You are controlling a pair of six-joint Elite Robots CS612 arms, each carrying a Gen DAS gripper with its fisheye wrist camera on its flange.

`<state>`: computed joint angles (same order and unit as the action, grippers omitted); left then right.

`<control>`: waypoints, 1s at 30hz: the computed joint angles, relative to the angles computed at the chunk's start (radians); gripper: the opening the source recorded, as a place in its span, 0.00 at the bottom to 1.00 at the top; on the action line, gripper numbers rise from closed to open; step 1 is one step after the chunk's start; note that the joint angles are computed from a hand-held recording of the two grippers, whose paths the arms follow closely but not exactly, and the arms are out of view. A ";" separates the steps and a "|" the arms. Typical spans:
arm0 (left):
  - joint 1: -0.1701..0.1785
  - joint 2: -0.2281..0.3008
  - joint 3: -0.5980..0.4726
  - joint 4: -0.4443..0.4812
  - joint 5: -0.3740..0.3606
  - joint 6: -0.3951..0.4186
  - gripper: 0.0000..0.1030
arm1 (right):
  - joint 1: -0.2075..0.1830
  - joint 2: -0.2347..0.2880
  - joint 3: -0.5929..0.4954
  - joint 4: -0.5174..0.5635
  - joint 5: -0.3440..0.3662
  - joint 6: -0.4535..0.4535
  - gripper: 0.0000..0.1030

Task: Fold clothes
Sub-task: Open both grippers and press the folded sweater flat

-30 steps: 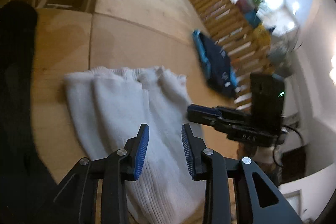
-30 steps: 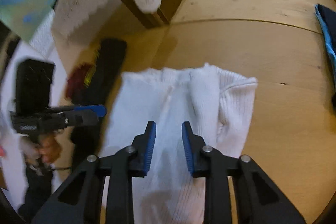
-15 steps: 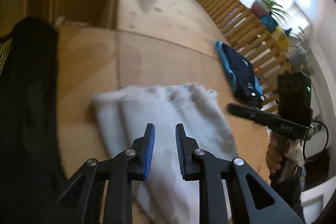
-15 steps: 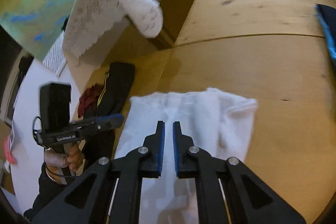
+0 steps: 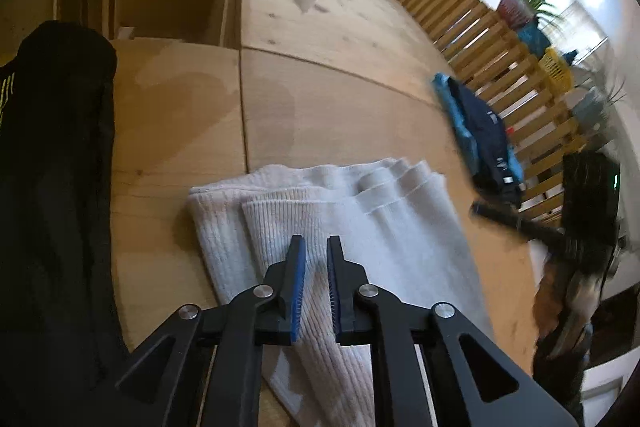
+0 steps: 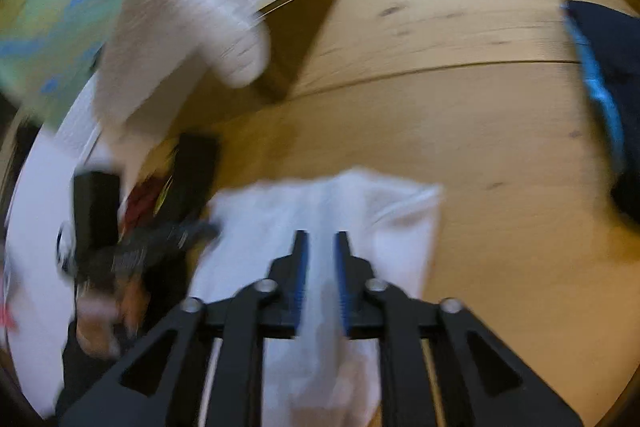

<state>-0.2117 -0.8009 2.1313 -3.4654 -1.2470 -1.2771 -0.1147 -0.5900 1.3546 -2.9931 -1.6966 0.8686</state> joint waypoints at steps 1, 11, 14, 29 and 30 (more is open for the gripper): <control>0.001 0.002 -0.003 0.007 -0.002 0.001 0.19 | 0.000 0.010 -0.015 0.046 0.005 -0.002 0.25; -0.034 -0.032 -0.024 0.187 0.058 0.063 0.22 | -0.021 -0.046 0.097 -0.029 -0.068 0.043 0.05; -0.025 -0.014 -0.022 0.154 0.028 0.040 0.25 | -0.024 -0.021 0.051 0.062 -0.039 -0.018 0.05; -0.024 -0.007 -0.017 0.134 0.022 0.070 0.27 | -0.042 -0.043 0.054 0.067 0.019 -0.093 0.03; -0.026 -0.007 -0.018 0.138 0.026 0.071 0.27 | -0.045 -0.033 0.043 0.083 0.028 -0.100 0.03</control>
